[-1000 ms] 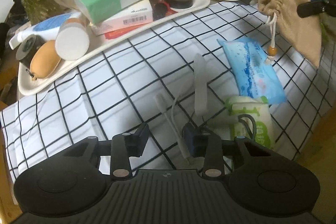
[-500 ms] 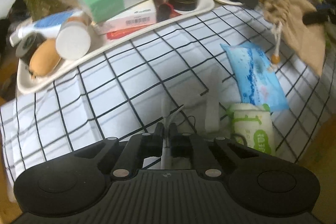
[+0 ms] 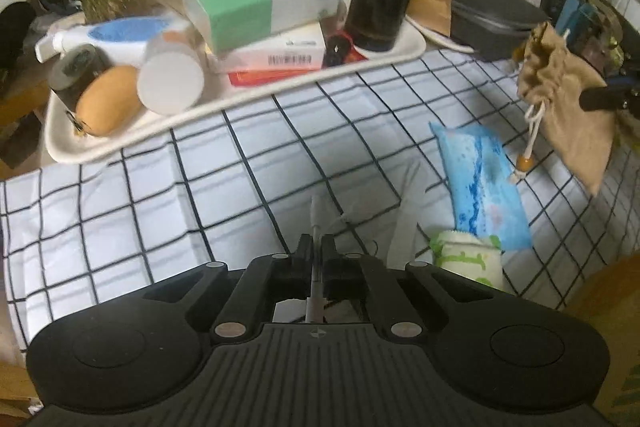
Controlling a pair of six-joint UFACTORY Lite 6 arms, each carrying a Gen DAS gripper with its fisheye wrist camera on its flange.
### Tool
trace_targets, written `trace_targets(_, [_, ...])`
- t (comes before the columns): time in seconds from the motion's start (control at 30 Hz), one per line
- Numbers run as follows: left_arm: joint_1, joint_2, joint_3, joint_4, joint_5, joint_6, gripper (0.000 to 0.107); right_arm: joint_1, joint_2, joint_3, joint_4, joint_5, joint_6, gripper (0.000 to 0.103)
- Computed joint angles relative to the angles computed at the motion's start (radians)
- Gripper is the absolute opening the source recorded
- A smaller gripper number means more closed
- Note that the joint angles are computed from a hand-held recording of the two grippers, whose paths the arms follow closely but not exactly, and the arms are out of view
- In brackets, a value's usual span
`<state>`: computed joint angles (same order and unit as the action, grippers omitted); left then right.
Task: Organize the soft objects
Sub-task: 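Grasp the thin white cord with the left gripper while the right lifts the pouch, then carry the pouch and the white cord with both grippers over the box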
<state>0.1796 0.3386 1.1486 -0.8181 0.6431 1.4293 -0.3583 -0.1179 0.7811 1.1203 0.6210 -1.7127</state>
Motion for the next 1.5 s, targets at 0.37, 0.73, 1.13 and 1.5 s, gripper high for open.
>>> trace_targets(0.37, [0.008, -0.088, -0.042, -0.068, 0.005, 0.083, 0.003, -0.014, -0.053, -0.022, 0.011, -0.008, 0.016, 0.006])
trace_targets(0.73, [0.031, -0.216, -0.069, -0.09, 0.037, 0.093, 0.003, -0.087, -0.172, -0.044, -0.004, 0.048, 0.07, 0.006])
trace_targets(1.13, [0.152, -0.394, -0.103, -0.159, 0.223, 0.153, 0.003, -0.26, -0.322, -0.027, -0.009, 0.275, 0.148, 0.006])
trace_targets(1.5, [0.331, -0.595, -0.174, -0.229, 0.473, 0.18, 0.003, -0.464, -0.487, -0.061, 0.022, 0.562, 0.173, 0.006])
